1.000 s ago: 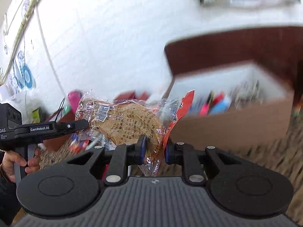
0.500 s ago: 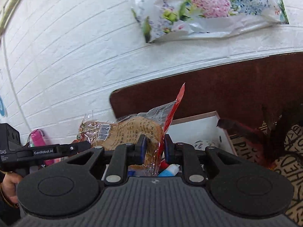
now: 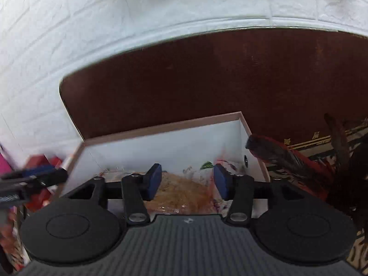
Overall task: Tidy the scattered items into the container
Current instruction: 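Carry both bags over the box and open both grippers, then return to the pile and close both grippers on the red tape roll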
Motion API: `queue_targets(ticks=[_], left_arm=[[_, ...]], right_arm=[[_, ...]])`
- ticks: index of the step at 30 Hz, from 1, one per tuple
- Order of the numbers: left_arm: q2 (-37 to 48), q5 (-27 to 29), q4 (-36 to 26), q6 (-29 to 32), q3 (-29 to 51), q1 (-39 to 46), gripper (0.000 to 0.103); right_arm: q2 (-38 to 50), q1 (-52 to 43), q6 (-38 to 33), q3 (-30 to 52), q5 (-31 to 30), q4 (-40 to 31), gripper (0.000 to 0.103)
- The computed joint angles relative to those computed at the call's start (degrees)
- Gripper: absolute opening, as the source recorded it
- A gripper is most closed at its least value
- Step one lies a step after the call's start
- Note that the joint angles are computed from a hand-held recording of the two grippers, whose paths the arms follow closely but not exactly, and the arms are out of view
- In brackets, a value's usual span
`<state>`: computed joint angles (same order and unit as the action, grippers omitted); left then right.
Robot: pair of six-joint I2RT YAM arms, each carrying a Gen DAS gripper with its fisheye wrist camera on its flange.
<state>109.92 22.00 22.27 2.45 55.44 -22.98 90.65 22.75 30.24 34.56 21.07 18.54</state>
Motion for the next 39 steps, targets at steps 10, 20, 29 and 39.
queue_targets(ticks=[10,20,29,39], left_arm=[[-3.4,0.2,-2.0,8.0,-3.7,-1.6,0.093],[-23.3,7.4,-9.3,16.8,-16.0,4.4,0.095],[-37.7,31.5,-25.1,32.5,-31.5,38.3,0.103],[-9.1,36.0,-44.3,62.7,-25.4,69.6,0.097]], right_arm=[[-3.3,4.3,1.5,-1.9,3.0,-1.8,0.101],[-10.2,20.3,6.8,1.9,11.5,-11.5,0.102],[3.4,47.0,16.5,-1.3,28.5,6.7,0.103],[29.6,57.2,30.6,19.1,25.9,-1.3,0.103]])
